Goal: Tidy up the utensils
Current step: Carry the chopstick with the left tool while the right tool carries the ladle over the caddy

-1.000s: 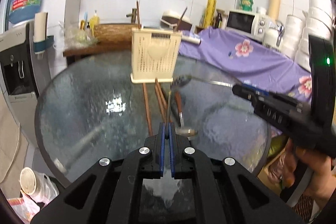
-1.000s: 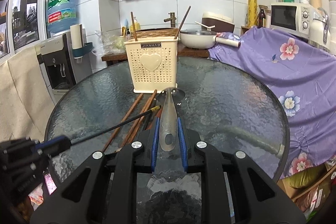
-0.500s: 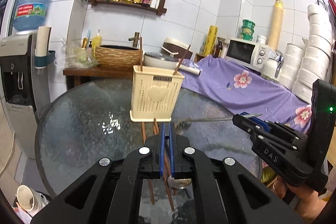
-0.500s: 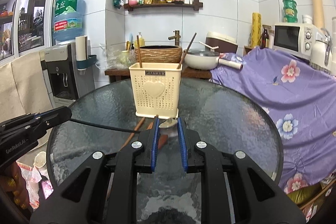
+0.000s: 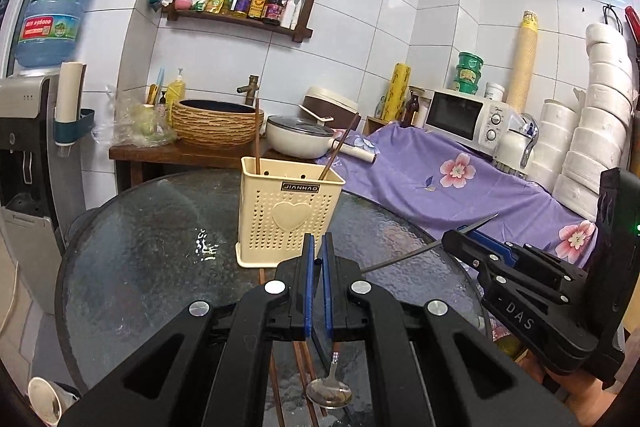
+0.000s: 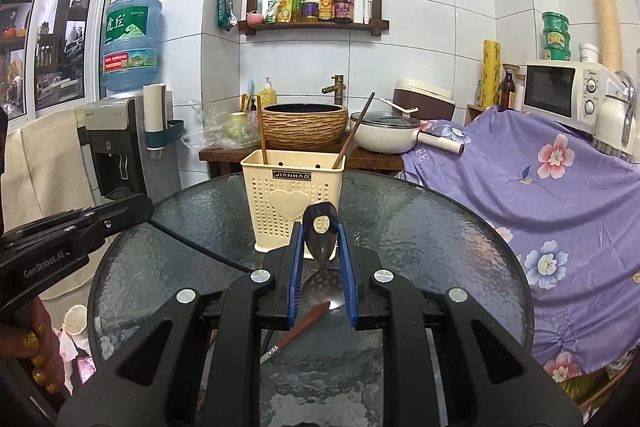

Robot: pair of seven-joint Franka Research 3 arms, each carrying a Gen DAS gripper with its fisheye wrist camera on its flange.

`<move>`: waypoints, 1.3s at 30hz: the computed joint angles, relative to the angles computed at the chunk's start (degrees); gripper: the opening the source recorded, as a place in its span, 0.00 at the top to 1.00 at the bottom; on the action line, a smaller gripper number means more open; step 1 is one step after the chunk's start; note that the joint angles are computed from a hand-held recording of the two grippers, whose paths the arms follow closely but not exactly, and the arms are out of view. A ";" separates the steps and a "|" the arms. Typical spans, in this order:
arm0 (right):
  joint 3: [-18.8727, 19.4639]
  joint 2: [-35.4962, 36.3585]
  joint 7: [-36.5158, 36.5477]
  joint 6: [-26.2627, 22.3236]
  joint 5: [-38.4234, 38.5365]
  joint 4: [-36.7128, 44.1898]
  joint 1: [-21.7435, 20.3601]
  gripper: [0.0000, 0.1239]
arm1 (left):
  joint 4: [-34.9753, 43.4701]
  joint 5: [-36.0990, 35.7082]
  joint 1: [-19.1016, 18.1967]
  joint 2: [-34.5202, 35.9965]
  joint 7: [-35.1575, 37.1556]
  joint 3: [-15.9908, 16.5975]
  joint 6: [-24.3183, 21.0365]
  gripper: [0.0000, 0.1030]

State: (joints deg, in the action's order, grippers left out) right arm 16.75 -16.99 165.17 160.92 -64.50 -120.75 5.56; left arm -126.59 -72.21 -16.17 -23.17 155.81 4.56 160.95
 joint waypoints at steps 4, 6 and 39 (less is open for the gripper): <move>-2.02 1.40 -5.58 0.76 6.07 1.51 1.26 0.85 | 2.98 2.18 0.85 2.18 -1.97 -0.14 -2.17 0.97; -2.82 1.89 -8.80 1.13 9.49 2.02 1.59 0.85 | 4.36 3.50 1.46 3.15 -3.16 -0.47 -3.08 0.97; -10.72 12.59 -44.82 -5.15 46.75 17.19 7.48 0.86 | 25.22 17.91 11.72 16.88 -14.33 -7.18 -18.71 0.97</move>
State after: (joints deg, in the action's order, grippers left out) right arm 6.03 -4.39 120.34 155.77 -17.76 -103.56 13.04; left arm -101.37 -54.30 -4.45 -6.30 141.49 -2.63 142.25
